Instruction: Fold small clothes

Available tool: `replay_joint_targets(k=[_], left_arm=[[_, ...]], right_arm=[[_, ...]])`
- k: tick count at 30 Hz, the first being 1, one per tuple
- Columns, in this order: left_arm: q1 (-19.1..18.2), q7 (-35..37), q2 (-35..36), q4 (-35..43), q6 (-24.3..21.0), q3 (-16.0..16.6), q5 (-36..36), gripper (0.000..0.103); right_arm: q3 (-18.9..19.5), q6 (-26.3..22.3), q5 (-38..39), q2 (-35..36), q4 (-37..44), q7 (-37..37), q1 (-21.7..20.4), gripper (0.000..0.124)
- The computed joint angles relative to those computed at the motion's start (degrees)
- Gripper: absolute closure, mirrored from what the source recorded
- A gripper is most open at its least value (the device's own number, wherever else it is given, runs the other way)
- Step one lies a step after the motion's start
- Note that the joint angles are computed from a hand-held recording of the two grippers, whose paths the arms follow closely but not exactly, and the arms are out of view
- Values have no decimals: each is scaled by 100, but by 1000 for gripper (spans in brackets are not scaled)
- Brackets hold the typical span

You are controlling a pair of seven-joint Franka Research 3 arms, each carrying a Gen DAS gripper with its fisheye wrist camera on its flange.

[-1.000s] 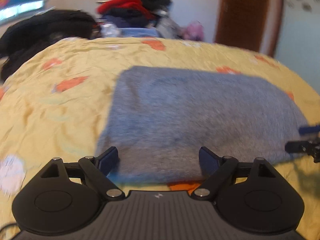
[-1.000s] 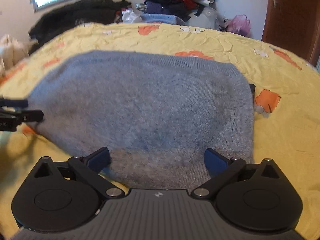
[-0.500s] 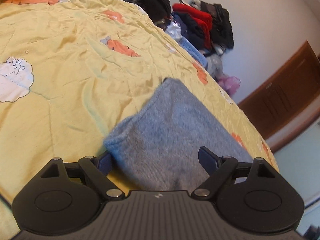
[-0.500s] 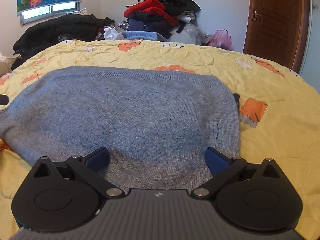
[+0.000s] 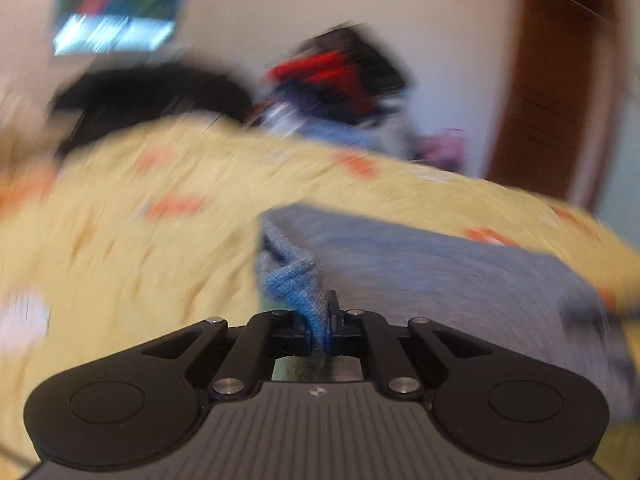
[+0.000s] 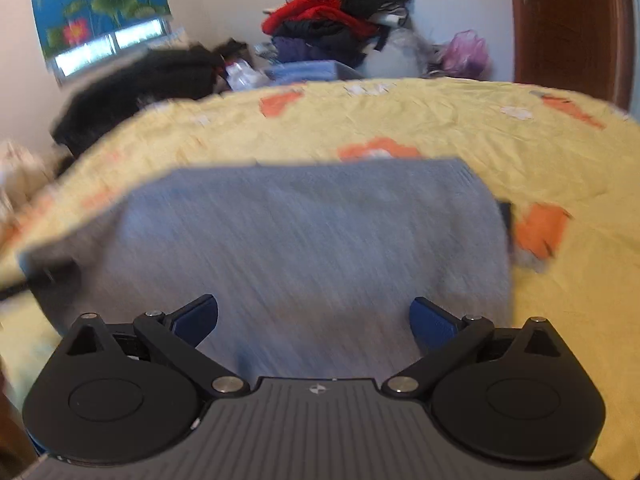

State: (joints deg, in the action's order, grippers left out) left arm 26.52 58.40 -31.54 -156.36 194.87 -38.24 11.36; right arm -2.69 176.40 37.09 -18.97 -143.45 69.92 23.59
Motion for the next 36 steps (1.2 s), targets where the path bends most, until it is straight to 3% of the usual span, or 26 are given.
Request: replay_joint_targets(k=[1,2,4,5,6,9,12,16,19,21,22,24,25,26,28,31,33,36], left_arm=[[154,274,-67,-15,186,-275,214,97],[111,491,-5,-9,258,-350,336,97],[-206,771,250,59,74,-197,454,97],[-180,844,281,89,-15,-272,429,97],[-219,905,334,121,-49,-235,444,97],[-527,1006,532,130,-34,169,437,97],[-1002,1057,708,115,-43,726,432,97],[-1166,1191,812,83,70,882,299,97],[-1425,1311,903,80,96,1167,271,97],[-1454,1372,883,72,87,1139,172,97],[-1426,1410,883,71,98,1101,132,97],[-1281,1496,839,53,121,933,22,97],[-1153,1546,793,43,139,776,-49,97],[-1043,1606,739,37,141,634,-99,97],[-968,1670,622,16,175,465,-153,97],[-1738,1642,715,157,57,1136,94,97],[-1883,1679,799,278,180,1152,167,97],[-2509,1719,1072,519,248,1494,388,97]], right_arm=[[-309,-364,759,136,441,-645,300,21],[-522,-1006,1306,324,942,-1059,400,21],[-1404,-2474,2012,889,1942,-1262,981,21],[-1691,-3207,2486,1282,2443,-1401,1094,21],[-1777,-3773,2617,1694,2922,-1268,1057,21],[-1490,-4332,2057,2633,4005,-675,786,22],[-1298,-4330,1418,3218,4677,-131,716,24],[-952,-4684,1562,3677,5220,41,373,22],[-705,-4551,1544,3807,5341,69,232,25],[-547,-4427,1491,3878,5423,6,143,32],[-473,-4387,1447,3938,5494,-42,90,37],[-337,-4226,1357,3991,5511,-157,-7,62],[-252,-4150,1377,3997,5491,-273,-79,95],[-141,-4204,1520,3992,5476,-392,-215,103],[77,-3840,1808,3792,5167,-781,-377,103],[343,-3657,2091,3470,4788,-1327,-676,103],[437,-3693,2216,3225,4552,-1583,-944,103],[465,-3767,2252,2799,4181,-1858,-1382,103]])
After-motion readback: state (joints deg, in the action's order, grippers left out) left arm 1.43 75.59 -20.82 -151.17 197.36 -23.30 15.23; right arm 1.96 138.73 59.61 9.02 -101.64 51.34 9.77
